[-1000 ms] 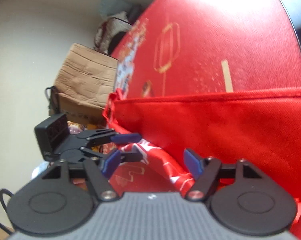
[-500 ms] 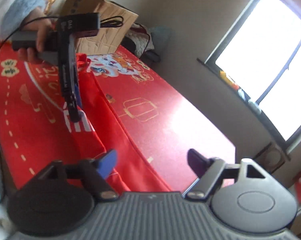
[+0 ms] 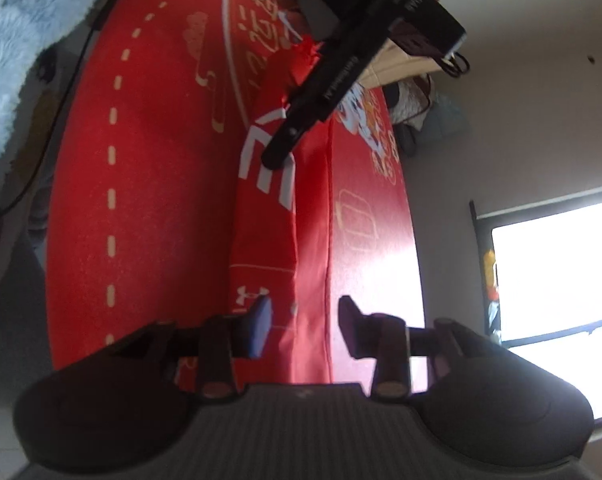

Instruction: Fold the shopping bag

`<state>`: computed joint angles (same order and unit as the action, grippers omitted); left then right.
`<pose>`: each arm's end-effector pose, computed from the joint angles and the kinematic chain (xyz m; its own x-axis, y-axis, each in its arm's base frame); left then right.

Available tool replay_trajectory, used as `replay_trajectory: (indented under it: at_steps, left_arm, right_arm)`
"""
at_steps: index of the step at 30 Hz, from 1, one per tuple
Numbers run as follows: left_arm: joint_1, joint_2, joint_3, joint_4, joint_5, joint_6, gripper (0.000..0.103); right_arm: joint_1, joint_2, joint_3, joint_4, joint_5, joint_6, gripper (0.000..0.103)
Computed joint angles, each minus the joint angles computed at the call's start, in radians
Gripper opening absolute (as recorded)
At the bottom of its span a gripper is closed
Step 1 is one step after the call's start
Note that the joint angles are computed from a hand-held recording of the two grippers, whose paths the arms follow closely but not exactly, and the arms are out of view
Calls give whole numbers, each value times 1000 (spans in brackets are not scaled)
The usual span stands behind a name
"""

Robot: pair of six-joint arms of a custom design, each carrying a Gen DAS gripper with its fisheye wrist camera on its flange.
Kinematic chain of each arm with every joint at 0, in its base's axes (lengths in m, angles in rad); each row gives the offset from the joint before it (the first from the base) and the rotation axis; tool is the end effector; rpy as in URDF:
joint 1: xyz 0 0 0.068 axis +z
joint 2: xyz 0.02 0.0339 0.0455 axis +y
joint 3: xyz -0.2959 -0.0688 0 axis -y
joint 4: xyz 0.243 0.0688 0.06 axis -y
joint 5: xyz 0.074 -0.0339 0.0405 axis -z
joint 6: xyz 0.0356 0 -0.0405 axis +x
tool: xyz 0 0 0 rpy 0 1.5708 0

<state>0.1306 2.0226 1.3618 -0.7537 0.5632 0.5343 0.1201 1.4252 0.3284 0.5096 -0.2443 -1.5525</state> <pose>0.3932 0.0325 0.1751 -0.8570 0.3217 -0.4025 0.4749 0.7963 -0.3746 0.2290 0.0363 0.1573 0.3060 -0.9403 -0.1492 -0.5557 -0.0492 -0.8299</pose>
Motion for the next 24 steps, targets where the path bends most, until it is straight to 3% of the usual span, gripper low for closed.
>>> replay_trajectory:
  at_steps: [3,11,16,24]
  left_arm:
    - [1,5,8,-7,3,3,57]
    - [1,12,19,-19,4,17,57]
    - [2,7,10,-10,6,17,58]
    - [-12,-21,-30,32,-13,35,59]
  right_arm:
    - [17,27,2,-6,7,-51,48]
    - [34,197,-59,258,14,-238,47]
    - [43,288,-51,349,10,-280,47]
    - [61,307,14,287,34,-259,47]
